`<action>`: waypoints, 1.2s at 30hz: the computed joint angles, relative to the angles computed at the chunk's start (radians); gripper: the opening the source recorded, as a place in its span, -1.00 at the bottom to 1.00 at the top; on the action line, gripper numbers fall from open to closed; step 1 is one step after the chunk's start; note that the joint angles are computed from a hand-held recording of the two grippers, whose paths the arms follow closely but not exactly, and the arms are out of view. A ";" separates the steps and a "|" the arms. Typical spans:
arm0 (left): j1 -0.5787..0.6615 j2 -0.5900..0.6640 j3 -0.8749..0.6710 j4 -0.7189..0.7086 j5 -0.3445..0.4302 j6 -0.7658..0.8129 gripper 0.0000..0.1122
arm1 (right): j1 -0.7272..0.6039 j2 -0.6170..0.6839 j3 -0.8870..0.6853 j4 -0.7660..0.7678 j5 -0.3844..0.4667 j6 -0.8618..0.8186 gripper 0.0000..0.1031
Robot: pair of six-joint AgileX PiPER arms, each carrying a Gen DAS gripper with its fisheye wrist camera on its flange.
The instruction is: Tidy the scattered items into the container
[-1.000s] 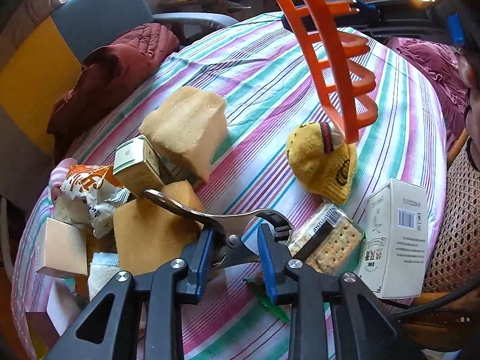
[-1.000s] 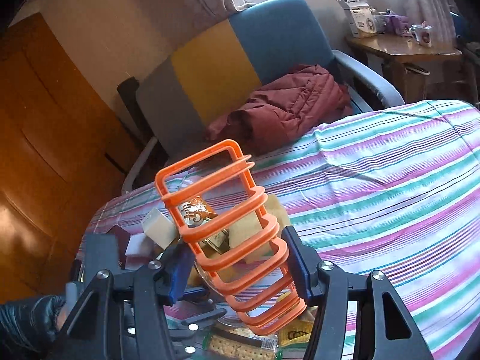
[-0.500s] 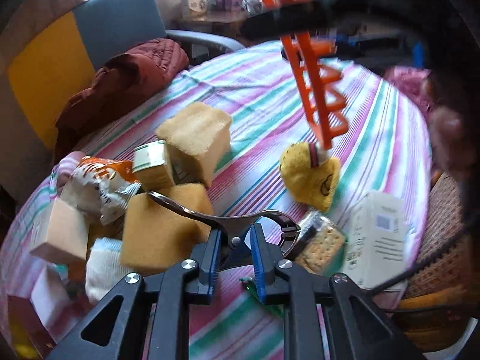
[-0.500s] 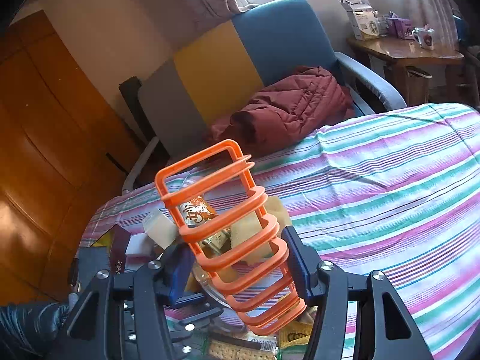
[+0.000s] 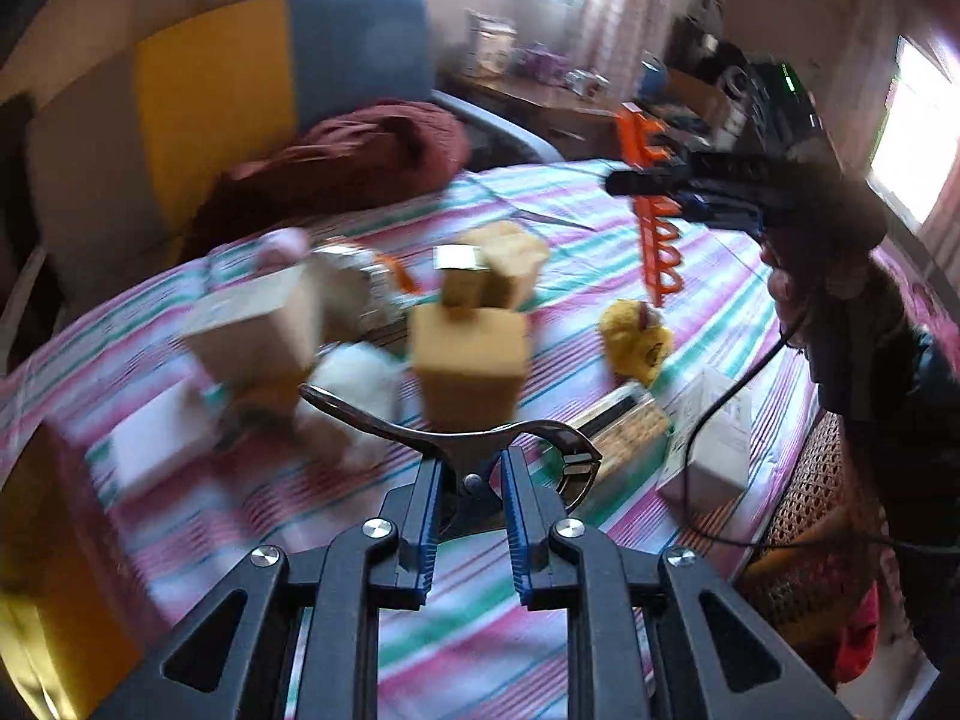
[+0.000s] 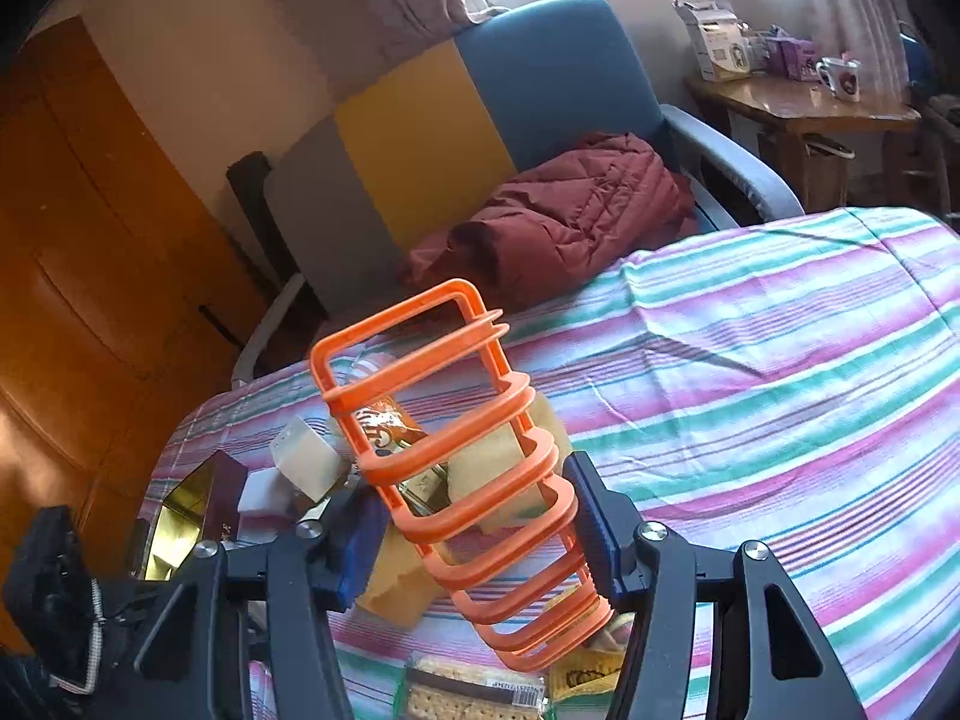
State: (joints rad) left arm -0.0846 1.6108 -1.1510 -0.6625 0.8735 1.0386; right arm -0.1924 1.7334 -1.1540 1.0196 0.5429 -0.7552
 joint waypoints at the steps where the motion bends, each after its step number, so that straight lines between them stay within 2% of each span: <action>1: 0.048 -0.009 0.004 -0.015 0.021 0.021 -0.67 | 0.009 -0.002 0.002 -0.015 -0.011 0.024 0.13; 3: 0.145 -0.018 0.002 -0.044 0.060 0.067 -0.67 | 0.023 -0.002 -0.009 -0.054 -0.001 0.045 0.13; 7: 0.331 -0.003 -0.034 -0.078 0.142 0.129 -0.67 | 0.085 -0.032 0.039 -0.090 -0.075 0.086 0.12; 11: 0.490 0.038 -0.077 -0.099 0.190 0.179 -0.67 | 0.230 -0.057 0.034 -0.335 -0.136 0.345 0.12; 14: 0.601 0.087 -0.127 -0.112 0.222 0.198 -0.67 | 0.342 -0.066 -0.016 -0.502 -0.142 0.522 0.12; 19: 0.753 0.172 -0.217 -0.124 0.244 0.215 -0.67 | 0.518 -0.015 -0.127 -0.609 -0.140 0.626 0.12; 22: 0.824 0.227 -0.276 -0.125 0.254 0.218 -0.67 | 0.628 0.064 -0.239 -0.685 -0.111 0.700 0.12; 27: 0.915 0.328 -0.376 -0.115 0.267 0.208 -0.67 | 0.772 0.219 -0.450 -0.727 -0.037 0.721 0.12; 29: 0.944 0.369 -0.407 -0.106 0.271 0.202 -0.67 | 0.826 0.296 -0.577 -0.754 0.027 0.729 0.12; 32: 0.971 0.426 -0.455 -0.091 0.297 0.186 -0.67 | 0.909 0.453 -0.867 -0.887 0.206 0.803 0.12; 36: 0.994 0.474 -0.486 -0.071 0.316 0.181 -0.67 | 0.989 0.696 -1.267 -0.959 0.386 0.718 0.12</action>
